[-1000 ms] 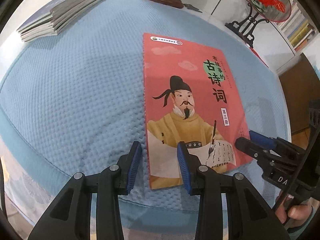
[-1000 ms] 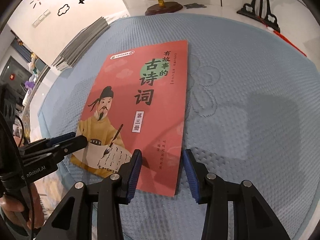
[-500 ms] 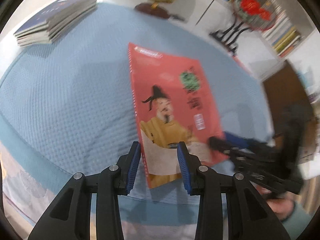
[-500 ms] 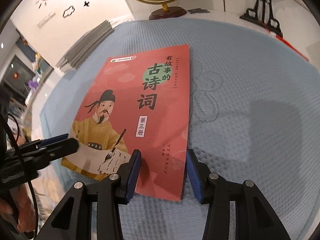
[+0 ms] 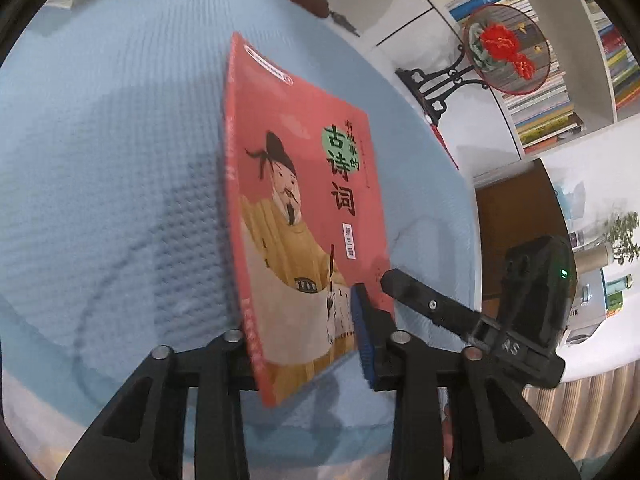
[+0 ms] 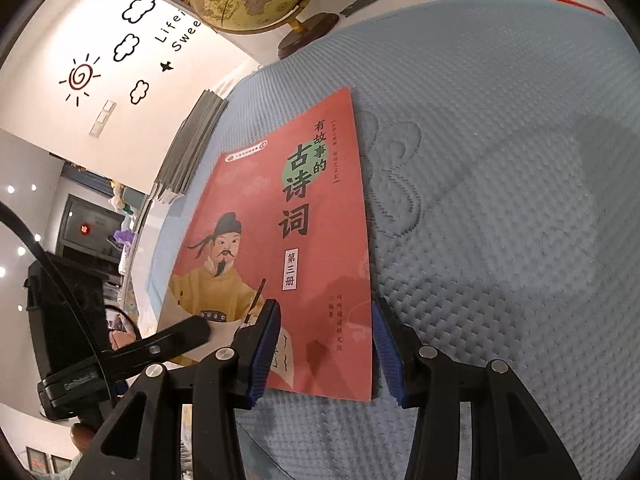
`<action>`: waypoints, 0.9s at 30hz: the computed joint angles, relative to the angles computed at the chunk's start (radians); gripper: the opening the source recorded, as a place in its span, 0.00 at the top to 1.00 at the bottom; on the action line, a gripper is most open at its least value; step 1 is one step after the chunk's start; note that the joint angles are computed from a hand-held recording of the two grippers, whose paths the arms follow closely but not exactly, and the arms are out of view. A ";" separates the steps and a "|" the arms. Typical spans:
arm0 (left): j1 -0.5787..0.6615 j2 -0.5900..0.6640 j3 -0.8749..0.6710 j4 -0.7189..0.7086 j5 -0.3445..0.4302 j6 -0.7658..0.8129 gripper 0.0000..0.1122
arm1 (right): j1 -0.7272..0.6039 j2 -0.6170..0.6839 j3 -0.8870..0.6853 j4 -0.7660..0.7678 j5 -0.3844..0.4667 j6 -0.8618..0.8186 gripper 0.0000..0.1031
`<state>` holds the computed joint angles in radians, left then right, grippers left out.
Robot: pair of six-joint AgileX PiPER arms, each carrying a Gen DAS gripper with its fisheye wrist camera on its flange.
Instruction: Organize books
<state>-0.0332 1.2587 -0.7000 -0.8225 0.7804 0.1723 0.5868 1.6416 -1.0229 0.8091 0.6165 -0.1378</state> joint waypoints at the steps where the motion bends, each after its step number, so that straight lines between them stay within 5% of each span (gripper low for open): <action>1: -0.002 0.010 0.001 -0.017 -0.004 0.006 0.81 | 0.005 0.001 -0.008 -0.019 0.003 0.022 0.56; 5: 0.092 0.033 -0.007 -0.200 0.088 0.132 0.88 | -0.013 0.044 -0.086 -0.033 0.106 0.068 0.55; 7: 0.145 0.042 -0.012 -0.297 0.145 0.190 0.88 | -0.080 0.042 -0.055 0.128 0.171 -0.042 0.42; 12: 0.253 0.098 -0.004 -0.466 0.297 0.302 0.88 | -0.250 0.100 0.107 0.628 0.340 -0.369 0.31; 14: 0.260 0.113 0.002 -0.482 0.311 0.313 0.88 | -0.266 0.171 0.150 0.828 0.398 -0.482 0.34; 16: 0.262 0.114 0.009 -0.471 0.316 0.308 0.88 | -0.247 0.213 0.140 0.917 0.403 -0.532 0.56; 18: 0.258 0.106 0.004 -0.417 0.311 0.272 0.88 | -0.211 0.228 0.088 0.900 0.357 -0.504 0.72; 22: 0.154 0.074 -0.076 -0.148 0.221 0.099 0.83 | -0.143 0.158 0.008 0.674 0.216 -0.372 0.75; 27: 0.082 0.050 -0.119 0.061 0.172 -0.059 0.75 | 0.011 0.100 -0.144 0.185 0.046 -0.036 0.77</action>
<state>0.0485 1.3087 -0.8186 -0.7618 0.9523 0.1135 0.5976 1.7419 -1.1665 0.9943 0.6626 -0.1737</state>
